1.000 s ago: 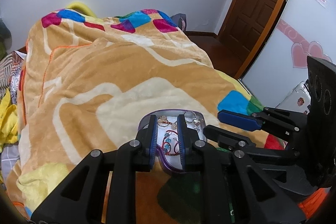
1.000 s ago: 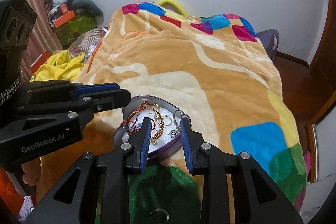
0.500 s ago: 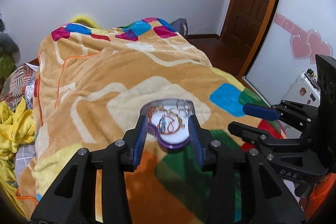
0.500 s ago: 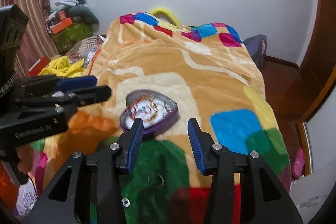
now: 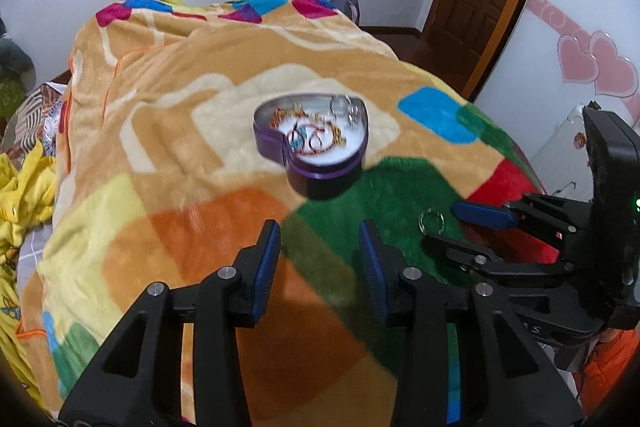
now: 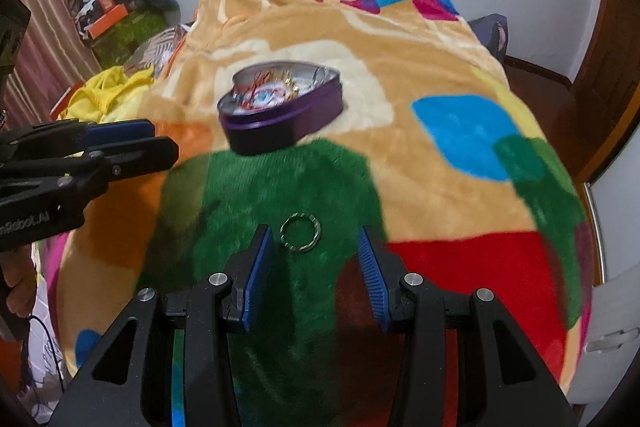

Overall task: Organize jewelry
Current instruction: 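Grasp another gold ring with the right tool while the left tool grasps a small ring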

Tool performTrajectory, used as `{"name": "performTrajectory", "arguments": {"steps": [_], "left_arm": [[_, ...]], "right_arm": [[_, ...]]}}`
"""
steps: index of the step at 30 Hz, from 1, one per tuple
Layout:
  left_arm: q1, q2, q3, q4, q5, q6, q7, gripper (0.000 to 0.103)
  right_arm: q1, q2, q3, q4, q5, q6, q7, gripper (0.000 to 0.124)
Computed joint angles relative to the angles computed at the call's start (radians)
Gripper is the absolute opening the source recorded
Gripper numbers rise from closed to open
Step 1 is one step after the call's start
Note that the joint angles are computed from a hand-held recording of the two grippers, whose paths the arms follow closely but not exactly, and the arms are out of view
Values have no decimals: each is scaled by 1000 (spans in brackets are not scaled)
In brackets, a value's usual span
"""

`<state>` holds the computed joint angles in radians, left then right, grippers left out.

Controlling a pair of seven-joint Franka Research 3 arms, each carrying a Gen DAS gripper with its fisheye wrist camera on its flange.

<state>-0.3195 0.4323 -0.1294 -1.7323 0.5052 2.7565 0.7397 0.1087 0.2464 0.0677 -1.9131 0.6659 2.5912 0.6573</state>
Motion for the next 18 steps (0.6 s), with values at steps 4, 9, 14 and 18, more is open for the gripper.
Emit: {"name": "performTrajectory", "arguments": {"steps": [4, 9, 14, 18], "left_arm": [[2, -4, -11, -18, -17, 10, 3, 40], [4, -5, -31, -30, -44, 24, 23, 40], [-5, 5, -47, -26, -70, 35, 50, 40], [-14, 19, -61, -17, -95, 30, 76, 40]], "right_arm": [[0, -1, 8, -13, 21, 25, -22, 29], [-10, -14, 11, -29, 58, 26, -59, 19], [-18, -59, 1, -74, 106, 37, -88, 19], [-19, -90, -13, -103, 124, 49, -92, 19]]}}
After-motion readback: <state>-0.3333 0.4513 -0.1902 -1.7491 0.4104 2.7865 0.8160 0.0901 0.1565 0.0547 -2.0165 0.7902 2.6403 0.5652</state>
